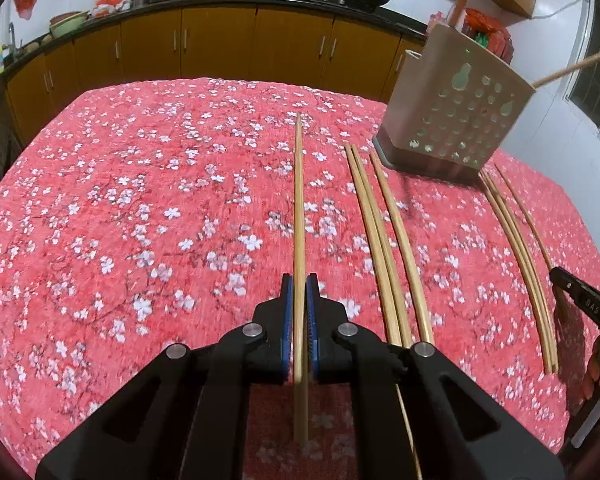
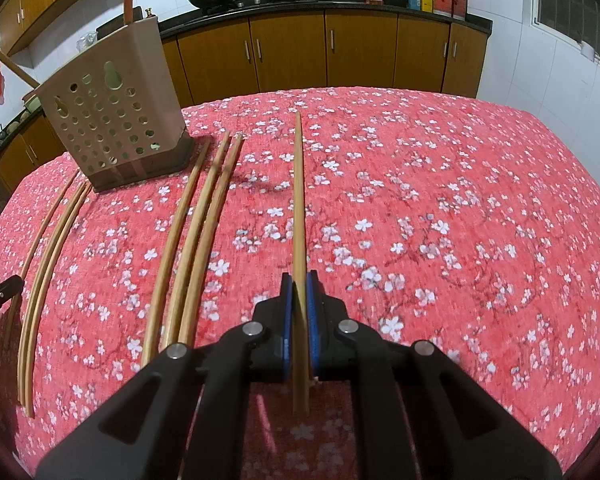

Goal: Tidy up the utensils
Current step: 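Hold the chopsticks closed in both tools and raise them slightly, then swing both held chopsticks upright and carry them over the holder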

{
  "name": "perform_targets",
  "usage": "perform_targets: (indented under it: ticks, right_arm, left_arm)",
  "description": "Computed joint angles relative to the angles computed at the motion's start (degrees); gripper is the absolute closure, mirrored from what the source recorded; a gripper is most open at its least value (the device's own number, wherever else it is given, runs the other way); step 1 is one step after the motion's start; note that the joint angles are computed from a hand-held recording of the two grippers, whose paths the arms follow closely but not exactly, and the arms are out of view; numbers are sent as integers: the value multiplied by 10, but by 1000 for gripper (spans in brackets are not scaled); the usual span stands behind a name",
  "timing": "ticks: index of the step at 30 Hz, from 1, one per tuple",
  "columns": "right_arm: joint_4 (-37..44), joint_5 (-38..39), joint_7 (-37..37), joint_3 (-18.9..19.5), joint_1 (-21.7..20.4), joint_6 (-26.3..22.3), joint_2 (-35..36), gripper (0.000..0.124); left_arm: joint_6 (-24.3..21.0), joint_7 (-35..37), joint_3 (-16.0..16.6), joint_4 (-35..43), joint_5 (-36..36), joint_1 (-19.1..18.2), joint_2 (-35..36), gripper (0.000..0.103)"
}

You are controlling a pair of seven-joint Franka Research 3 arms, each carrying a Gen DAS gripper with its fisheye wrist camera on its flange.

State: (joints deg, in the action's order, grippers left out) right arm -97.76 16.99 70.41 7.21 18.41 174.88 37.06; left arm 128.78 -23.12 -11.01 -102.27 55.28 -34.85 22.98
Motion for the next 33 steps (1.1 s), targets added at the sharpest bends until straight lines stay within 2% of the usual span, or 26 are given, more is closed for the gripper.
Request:
perform_targets:
  ticks: [4, 8, 15, 19, 25, 33]
  right_arm:
    - [-18, 6, -13, 14, -12, 7, -9, 115]
    - [-18, 4, -9, 2, -1, 9, -10, 115]
    - [-21, 8, -19, 13, -10, 8, -15, 116]
    - [-43, 37, -64, 85, -71, 48, -35, 116]
    - [-63, 60, -105, 171, -142, 97, -55, 116]
    - [-87, 9, -99, 308, -263, 167, -48, 116]
  left_arm:
    - [-3, -2, -4, -1, 1, -7, -1, 95]
    - [-8, 1, -4, 3, -2, -9, 1, 95]
    - [-19, 31, -5, 13, -14, -7, 7, 96]
    - [-24, 26, -2, 6, -5, -9, -9, 96]
    - [-62, 5, -6, 1, 43, -13, -43, 96]
    - [-96, -40, -21, -9, 108, -11, -79, 96]
